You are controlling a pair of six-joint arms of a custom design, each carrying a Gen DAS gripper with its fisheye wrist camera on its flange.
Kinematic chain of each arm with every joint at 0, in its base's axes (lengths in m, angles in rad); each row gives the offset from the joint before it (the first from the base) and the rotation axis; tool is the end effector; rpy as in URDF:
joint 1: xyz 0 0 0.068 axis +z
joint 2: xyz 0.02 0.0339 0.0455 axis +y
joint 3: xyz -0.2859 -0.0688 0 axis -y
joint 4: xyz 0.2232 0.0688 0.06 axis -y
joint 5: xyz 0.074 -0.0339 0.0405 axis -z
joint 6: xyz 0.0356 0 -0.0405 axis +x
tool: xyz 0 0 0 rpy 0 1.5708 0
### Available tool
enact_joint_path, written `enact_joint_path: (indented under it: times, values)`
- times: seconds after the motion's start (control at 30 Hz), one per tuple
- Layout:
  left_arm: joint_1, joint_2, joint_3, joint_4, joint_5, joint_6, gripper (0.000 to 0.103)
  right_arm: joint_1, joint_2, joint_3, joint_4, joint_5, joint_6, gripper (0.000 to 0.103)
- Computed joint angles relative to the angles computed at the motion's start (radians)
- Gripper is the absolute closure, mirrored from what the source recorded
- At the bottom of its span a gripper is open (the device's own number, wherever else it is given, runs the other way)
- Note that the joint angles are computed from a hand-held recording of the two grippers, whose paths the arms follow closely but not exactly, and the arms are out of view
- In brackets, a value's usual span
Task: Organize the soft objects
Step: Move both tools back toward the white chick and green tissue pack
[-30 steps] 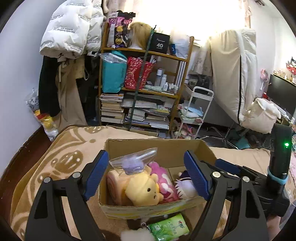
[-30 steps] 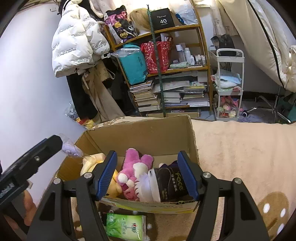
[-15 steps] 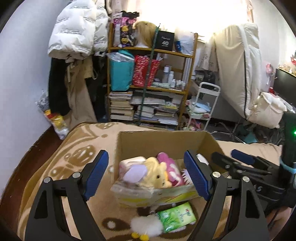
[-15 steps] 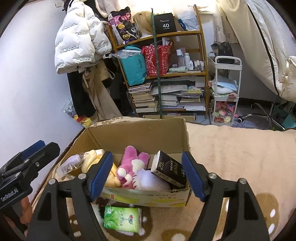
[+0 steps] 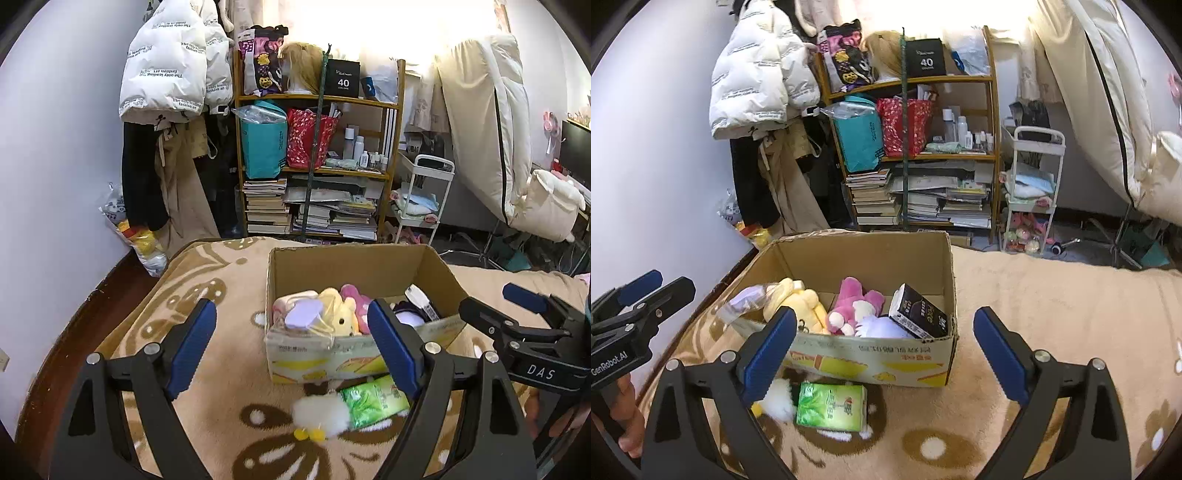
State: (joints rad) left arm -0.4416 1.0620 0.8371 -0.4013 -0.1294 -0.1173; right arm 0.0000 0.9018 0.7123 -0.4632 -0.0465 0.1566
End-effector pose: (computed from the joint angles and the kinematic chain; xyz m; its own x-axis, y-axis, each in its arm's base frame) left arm 0.1830 -0.0814 0.3078 -0.5647 0.1386 -0.8135 0.2650 0.9640 -0.0197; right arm 0.1602 0.0017 0.2881 -0.6057 0.1558 -0.7803 0.0582 0.9867 0.1518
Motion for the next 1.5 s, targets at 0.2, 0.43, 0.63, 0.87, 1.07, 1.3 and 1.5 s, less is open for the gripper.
enact_joint_path:
  times: [0.2, 0.43, 0.63, 0.87, 1.07, 1.3, 1.5]
  values:
    - [-0.028, -0.056, 0.005, -0.097, -0.034, -0.027, 0.012, 0.026, -0.072, 0.011, -0.080, 0.023, 0.010, 0.000]
    - [-0.043, -0.124, 0.018, -0.200, -0.052, -0.070, 0.009, 0.102, -0.121, 0.011, -0.133, 0.084, 0.037, 0.000]
    - [-0.019, -0.131, 0.026, -0.265, -0.041, -0.073, 0.008, 0.194, -0.146, 0.001, -0.167, 0.158, 0.069, 0.000]
    - [-0.007, -0.097, 0.029, -0.287, -0.039, -0.073, 0.008, 0.300, -0.124, -0.010, -0.165, 0.240, 0.104, 0.000]
    - [0.033, -0.052, 0.020, -0.281, 0.006, -0.061, 0.008, 0.294, -0.092, -0.042, -0.130, 0.232, 0.085, 0.000]
    - [0.074, -0.004, 0.018, -0.257, 0.042, -0.047, 0.008, 0.273, -0.063, -0.063, -0.090, 0.222, 0.064, 0.000]
    - [0.077, 0.050, 0.022, -0.237, 0.049, -0.030, 0.008, 0.247, -0.035, -0.071, -0.063, 0.215, 0.039, 0.000]
